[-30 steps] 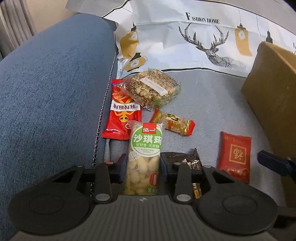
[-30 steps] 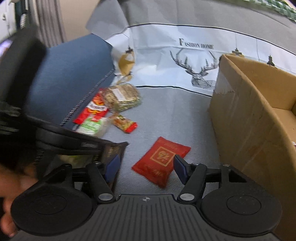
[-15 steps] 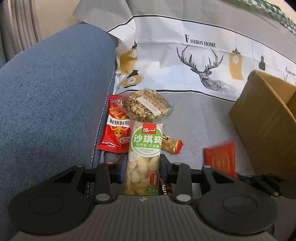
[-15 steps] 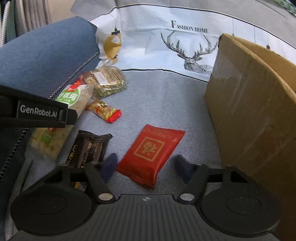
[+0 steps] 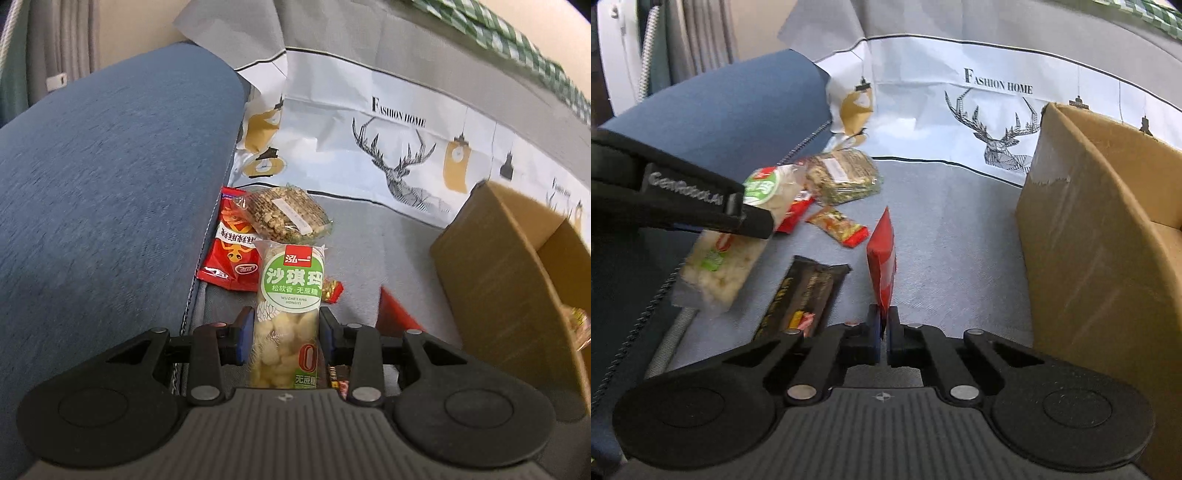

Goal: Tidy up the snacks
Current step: 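Grasp the red square packet with right gripper while left grasps white-green pastry bag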

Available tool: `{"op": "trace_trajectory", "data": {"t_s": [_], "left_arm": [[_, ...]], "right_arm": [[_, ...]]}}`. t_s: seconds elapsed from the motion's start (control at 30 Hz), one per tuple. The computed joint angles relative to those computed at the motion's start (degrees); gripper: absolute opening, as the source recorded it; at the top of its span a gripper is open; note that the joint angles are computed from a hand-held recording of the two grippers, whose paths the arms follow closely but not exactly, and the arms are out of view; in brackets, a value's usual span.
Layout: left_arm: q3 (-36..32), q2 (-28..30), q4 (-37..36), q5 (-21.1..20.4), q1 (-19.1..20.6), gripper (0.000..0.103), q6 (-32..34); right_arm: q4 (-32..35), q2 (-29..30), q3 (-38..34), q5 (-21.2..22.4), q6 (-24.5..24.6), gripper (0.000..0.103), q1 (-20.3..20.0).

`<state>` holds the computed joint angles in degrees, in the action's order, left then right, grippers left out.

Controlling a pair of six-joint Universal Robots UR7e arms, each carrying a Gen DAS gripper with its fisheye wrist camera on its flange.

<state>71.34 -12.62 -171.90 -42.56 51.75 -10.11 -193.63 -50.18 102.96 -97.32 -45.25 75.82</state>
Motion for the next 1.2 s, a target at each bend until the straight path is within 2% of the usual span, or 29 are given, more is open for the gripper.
{"op": "trace_trajectory", "data": {"t_s": [0.1,0.23,0.33,0.43,0.47,0.53,0.6,0.67,0.73,0.8,0.83,0.9,0.93,0.97,1.1,1.2], "left_arm": [[2.5,-1.8,-0.7,-2.8,0.2,0.040,-4.8],[5.6,-4.6,1.0,-9.8,1.0,0.040,-11.7],[7.4,-6.0,2.3,-12.6,1.3,0.040,-13.6],[7.9,-7.3,7.3,-16.5,2.3,0.040,-16.3],[7.6,-7.3,9.2,-16.0,2.2,0.040,-16.1],[6.6,-6.9,12.9,-14.0,1.7,0.040,-15.2],[5.4,-6.4,17.4,-12.3,1.3,0.040,-15.3],[4.1,-5.7,20.9,-10.7,0.9,0.040,-14.9],[3.1,-5.1,23.7,-9.3,0.7,0.043,-14.4],[2.4,-4.7,25.4,-8.7,0.6,0.046,-14.0],[2.3,-4.6,25.5,-8.5,0.7,0.048,-14.0],[2.2,-4.6,25.8,-8.5,0.9,0.052,-14.6],[2.1,-4.7,25.9,-8.6,1.0,0.053,-14.8],[1.9,-4.6,26.2,-8.5,1.0,0.054,-14.8],[1.5,-4.5,27.9,-8.2,1.0,0.056,-15.2],[1.4,-4.3,28.0,-7.9,0.9,0.058,-15.0]], "right_arm": [[2.0,-3.1,2.7,1.5,0.0,0.002,-0.1],[6.1,-8.6,7.5,3.5,0.2,0.002,-0.6],[6.6,-12.3,11.8,4.3,-1.8,0.002,-1.2],[9.4,-15.7,14.8,6.0,-1.5,0.002,-2.7],[11.5,-16.6,15.0,6.5,-0.2,0.002,-3.2],[16.1,-18.4,15.2,10.3,2.9,0.002,-4.9],[16.5,-18.8,15.9,13.2,2.2,0.002,-6.4],[21.1,-19.0,15.2,14.6,3.5,0.002,-7.8],[22.0,-18.6,15.2,13.9,3.6,0.006,-8.4],[19.4,-17.4,15.6,10.4,1.7,0.009,-7.9],[18.6,-17.0,15.6,9.5,1.3,0.013,-7.7],[15.3,-16.6,16.3,10.0,-1.3,0.038,-7.4],[12.8,-16.3,16.8,9.6,-2.9,0.058,-7.1],[9.3,-15.7,17.4,8.9,-4.6,0.067,-6.7],[3.2,-14.2,18.1,8.7,-11.5,0.074,-6.1],[-2.3,-12.1,18.0,8.7,-16.3,0.075,-5.9]]}}
